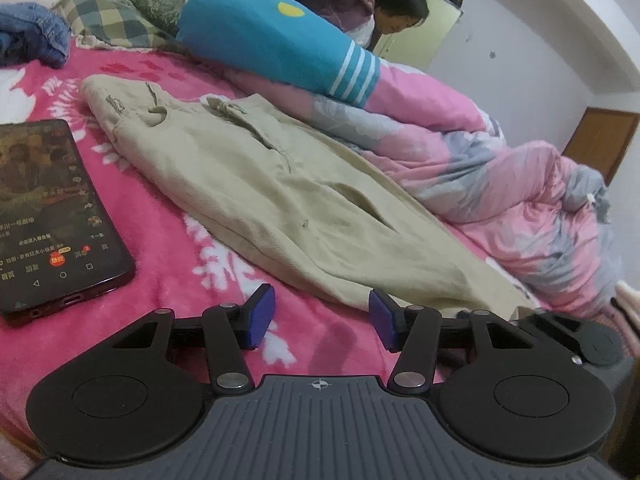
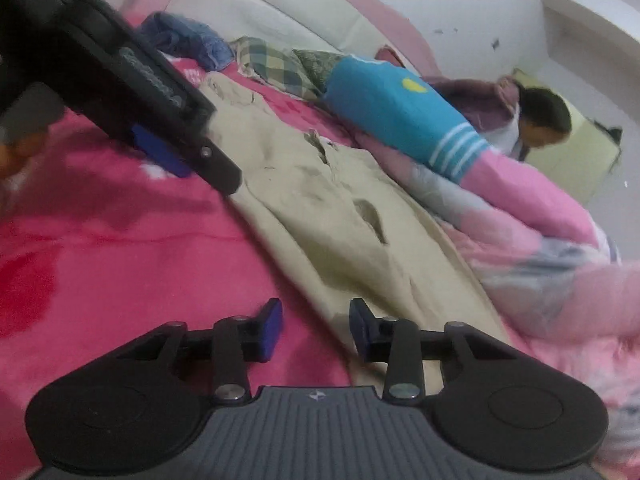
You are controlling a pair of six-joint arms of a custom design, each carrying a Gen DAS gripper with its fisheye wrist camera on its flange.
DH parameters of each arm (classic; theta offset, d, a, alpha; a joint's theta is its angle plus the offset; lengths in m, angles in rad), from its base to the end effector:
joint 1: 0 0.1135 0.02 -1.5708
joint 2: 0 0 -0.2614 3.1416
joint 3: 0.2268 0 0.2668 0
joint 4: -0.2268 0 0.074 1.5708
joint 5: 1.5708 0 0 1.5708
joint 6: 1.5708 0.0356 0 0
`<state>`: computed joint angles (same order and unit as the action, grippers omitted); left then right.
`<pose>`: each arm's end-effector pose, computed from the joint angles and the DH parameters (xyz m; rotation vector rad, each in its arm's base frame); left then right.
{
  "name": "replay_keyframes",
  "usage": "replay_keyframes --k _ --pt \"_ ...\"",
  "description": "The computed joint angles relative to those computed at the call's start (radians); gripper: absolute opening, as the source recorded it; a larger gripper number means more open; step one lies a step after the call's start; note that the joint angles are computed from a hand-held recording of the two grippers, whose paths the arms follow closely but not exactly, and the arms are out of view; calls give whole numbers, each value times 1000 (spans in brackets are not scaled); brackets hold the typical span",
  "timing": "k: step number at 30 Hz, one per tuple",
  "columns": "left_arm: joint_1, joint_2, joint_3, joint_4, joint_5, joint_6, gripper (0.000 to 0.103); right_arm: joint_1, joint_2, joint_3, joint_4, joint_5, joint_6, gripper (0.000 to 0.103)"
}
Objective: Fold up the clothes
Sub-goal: 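Move both grippers over the beige trousers lying flat on the bed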
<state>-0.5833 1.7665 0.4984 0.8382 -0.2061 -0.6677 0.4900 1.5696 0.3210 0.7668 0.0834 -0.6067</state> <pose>0.2582 -0.1617 0.0943 -0.2210 2.0295 -0.5945 0.2272 0.1178 0.0966 -1.0263 1.7798 -0.1581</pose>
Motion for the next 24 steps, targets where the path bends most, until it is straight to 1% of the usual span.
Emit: replay_keyframes --k 1,3,4,5,7,10,11,13,14,15,18,19,20,22,23,24 --pt "5 8 -4 20 7 -4 52 -6 -14 15 -41 -4 11 4" --pt "15 22 -11 59 24 -12 52 -15 -49 45 -131 -13 39 1" --pt "23 24 -19 76 38 -20 52 -21 -94 49 -191 -33 63 1" --pt "33 23 -30 97 56 -31 52 -41 -147 65 -271 -82 102 1" --pt "56 21 -53 141 87 -57 52 -88 -233 113 -428 -196 187 1" --pt "80 30 -85 208 95 -92 52 -156 -319 200 -628 -369 310 1" --pt "87 36 -92 227 98 -99 52 -179 -310 230 -675 -417 338 1" --pt "97 52 -101 260 106 -108 52 -193 -227 297 -767 -443 329 2" --pt "102 59 -105 275 112 -110 52 -173 -187 316 -802 -392 297 2" --pt "104 62 -109 288 114 -110 52 -142 -145 330 -829 -318 264 3" --pt "111 52 -125 303 125 -107 52 -32 -188 241 -742 -150 152 6" --pt "120 22 -134 284 137 -109 52 6 -214 222 -727 -97 131 9" --pt "140 -32 -147 245 160 -109 52 32 -238 210 -718 -73 127 11" --pt "183 -154 -168 148 208 -102 52 69 -274 184 -679 -59 112 20" --pt "216 -244 -174 68 230 -76 52 89 -276 173 -646 -41 99 23" --pt "257 -347 -171 -35 248 -33 53 109 -278 162 -613 -24 84 26"
